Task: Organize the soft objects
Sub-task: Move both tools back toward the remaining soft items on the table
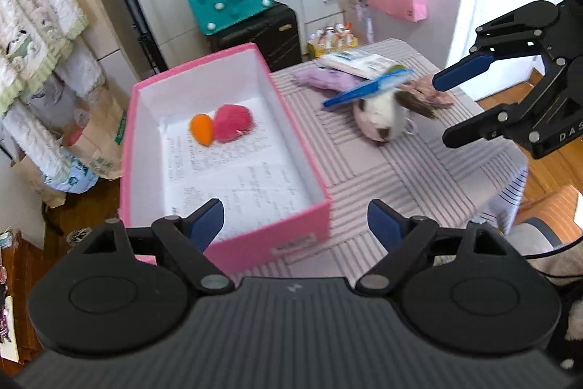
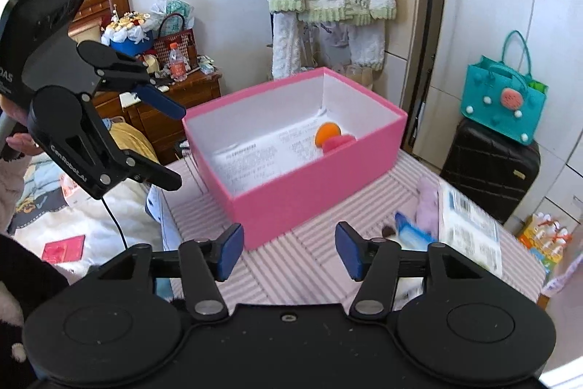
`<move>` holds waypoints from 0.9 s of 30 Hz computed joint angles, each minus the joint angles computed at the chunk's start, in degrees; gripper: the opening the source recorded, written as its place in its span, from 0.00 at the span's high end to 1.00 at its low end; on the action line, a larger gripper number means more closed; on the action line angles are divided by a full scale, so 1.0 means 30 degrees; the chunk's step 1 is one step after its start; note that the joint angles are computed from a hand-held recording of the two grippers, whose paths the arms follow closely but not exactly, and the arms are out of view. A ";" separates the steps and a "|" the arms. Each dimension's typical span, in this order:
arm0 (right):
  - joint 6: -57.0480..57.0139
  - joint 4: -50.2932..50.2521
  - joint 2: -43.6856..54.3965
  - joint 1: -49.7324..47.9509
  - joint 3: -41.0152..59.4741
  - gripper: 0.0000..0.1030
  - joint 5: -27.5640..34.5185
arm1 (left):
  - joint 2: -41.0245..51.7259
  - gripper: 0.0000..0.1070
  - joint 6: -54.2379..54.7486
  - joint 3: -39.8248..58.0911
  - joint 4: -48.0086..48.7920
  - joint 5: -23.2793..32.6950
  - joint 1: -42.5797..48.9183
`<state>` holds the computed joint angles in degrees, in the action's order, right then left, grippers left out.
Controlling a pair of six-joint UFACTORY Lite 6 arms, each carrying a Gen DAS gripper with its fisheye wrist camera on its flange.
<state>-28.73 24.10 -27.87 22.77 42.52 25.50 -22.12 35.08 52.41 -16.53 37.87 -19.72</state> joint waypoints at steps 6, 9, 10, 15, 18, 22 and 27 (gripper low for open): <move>0.4102 -0.3066 -0.3966 0.1074 -0.3463 0.35 -0.0151 | -0.1617 0.16 -0.0416 -0.1938 -0.0826 -0.0470 -0.1046; 0.6852 -0.5654 -0.5715 0.1797 -0.5214 0.31 -0.0562 | -0.2018 0.16 -0.1529 -0.2766 -0.0375 -0.1259 -0.1878; 0.7691 -0.6353 -0.6314 0.1925 -0.5861 0.31 -0.0706 | -0.1975 0.16 -0.1847 -0.2943 -0.0201 -0.1544 -0.2148; 0.5353 -0.3663 -0.8099 0.0624 -0.8258 0.30 -0.1351 | -0.2551 0.16 -0.2340 -0.4042 -0.0664 -0.2902 -0.2867; 0.5691 -0.4035 -0.9421 0.0336 -0.9560 0.30 -0.1703 | -0.3287 0.16 -0.2356 -0.5004 -0.1041 -0.4223 -0.3563; 0.4914 -0.3722 -1.0452 -0.0325 -1.0613 0.29 -0.1746 | -0.3680 0.15 -0.2527 -0.6028 -0.1368 -0.6260 -0.4668; -0.0441 0.0582 -1.0694 -0.2487 -1.1224 0.28 -0.1618 | -0.2966 0.15 -0.3969 -0.6606 -0.0817 -0.8980 -0.6424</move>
<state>-30.05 25.84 -59.95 15.31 8.85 20.65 -31.01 23.17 32.59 -18.98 10.93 -38.99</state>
